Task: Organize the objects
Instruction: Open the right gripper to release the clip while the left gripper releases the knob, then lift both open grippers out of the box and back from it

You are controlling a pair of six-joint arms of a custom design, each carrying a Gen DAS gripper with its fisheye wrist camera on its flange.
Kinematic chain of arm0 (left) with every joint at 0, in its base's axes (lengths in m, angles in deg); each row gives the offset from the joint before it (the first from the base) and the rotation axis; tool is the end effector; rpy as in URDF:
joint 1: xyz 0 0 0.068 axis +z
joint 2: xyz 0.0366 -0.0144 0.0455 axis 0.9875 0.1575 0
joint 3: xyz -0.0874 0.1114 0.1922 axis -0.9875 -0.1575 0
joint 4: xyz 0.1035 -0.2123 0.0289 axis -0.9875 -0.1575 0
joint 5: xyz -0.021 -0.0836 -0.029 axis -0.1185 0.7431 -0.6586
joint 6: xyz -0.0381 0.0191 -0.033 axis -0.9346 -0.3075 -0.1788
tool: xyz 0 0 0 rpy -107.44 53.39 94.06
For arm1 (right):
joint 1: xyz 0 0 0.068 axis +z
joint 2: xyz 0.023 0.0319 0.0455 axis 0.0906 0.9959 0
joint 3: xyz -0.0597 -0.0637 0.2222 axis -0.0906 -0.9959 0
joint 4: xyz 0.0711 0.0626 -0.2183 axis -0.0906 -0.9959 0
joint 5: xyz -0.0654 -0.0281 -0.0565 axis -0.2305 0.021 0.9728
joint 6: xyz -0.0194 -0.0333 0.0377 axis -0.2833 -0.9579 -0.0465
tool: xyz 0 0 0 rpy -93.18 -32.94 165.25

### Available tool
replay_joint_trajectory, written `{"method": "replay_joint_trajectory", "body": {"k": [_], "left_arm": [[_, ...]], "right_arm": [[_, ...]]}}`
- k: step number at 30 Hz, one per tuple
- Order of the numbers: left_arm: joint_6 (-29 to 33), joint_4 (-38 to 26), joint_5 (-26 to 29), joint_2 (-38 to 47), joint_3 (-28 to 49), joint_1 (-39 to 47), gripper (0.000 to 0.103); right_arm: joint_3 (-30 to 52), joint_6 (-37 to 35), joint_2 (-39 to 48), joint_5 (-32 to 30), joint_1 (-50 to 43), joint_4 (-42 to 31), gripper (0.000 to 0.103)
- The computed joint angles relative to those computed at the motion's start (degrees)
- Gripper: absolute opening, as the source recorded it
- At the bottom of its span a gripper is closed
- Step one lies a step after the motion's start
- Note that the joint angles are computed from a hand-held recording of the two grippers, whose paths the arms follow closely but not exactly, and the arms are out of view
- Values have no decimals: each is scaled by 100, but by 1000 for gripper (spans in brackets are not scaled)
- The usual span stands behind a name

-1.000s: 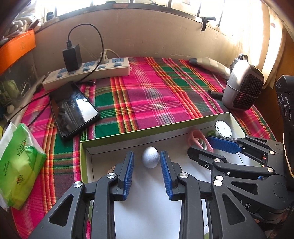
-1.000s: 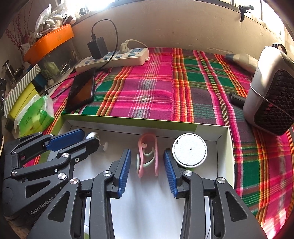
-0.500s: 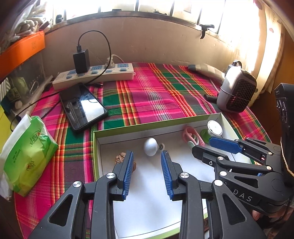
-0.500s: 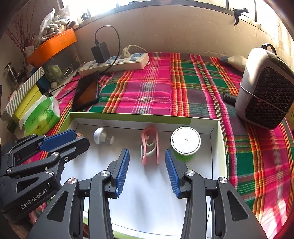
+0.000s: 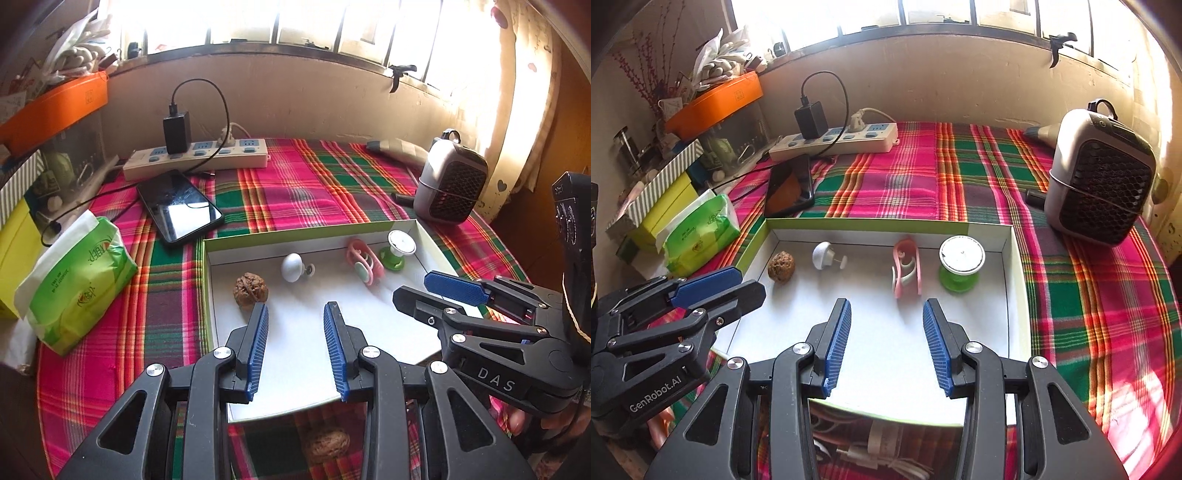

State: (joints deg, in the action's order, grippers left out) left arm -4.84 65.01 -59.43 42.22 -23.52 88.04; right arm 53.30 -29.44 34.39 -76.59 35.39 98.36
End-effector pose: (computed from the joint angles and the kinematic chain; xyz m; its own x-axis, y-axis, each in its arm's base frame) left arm 0.2463 0.0203 0.0627 -0.7387 0.0391 -0.6729 0.1701 0.9768 -0.1300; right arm 0.2643 0.1523 0.0587 -0.7560 -0.1511 -0.6369 -0.3057 0.9419 0.1394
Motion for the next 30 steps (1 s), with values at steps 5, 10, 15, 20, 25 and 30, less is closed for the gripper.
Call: {"method": "replay_joint_trajectory", "body": {"k": [5,10,15,20,25,30], "left_arm": [[21,352,119,-400,-638,101,29],[92,660,296,-531,-1157,350,29],[174,929,636,-639,-1584,748,32],[318,1201,766,-483,-1818,957,34],[349,1497,968,-233,-1968,1155,34],[401,1755,1140,47,-2062,1323,35]], "right_arm": [[-607,-4,-331,129,94,403,42],[-1293,33,-653,304,150,852,42],[-1897,-14,-965,594,279,1207,42],[-2575,265,-1264,611,208,1690,42],[-3111,489,-1308,878,312,2097,52],[-3333,597,-1122,1191,526,2344,52]]}}
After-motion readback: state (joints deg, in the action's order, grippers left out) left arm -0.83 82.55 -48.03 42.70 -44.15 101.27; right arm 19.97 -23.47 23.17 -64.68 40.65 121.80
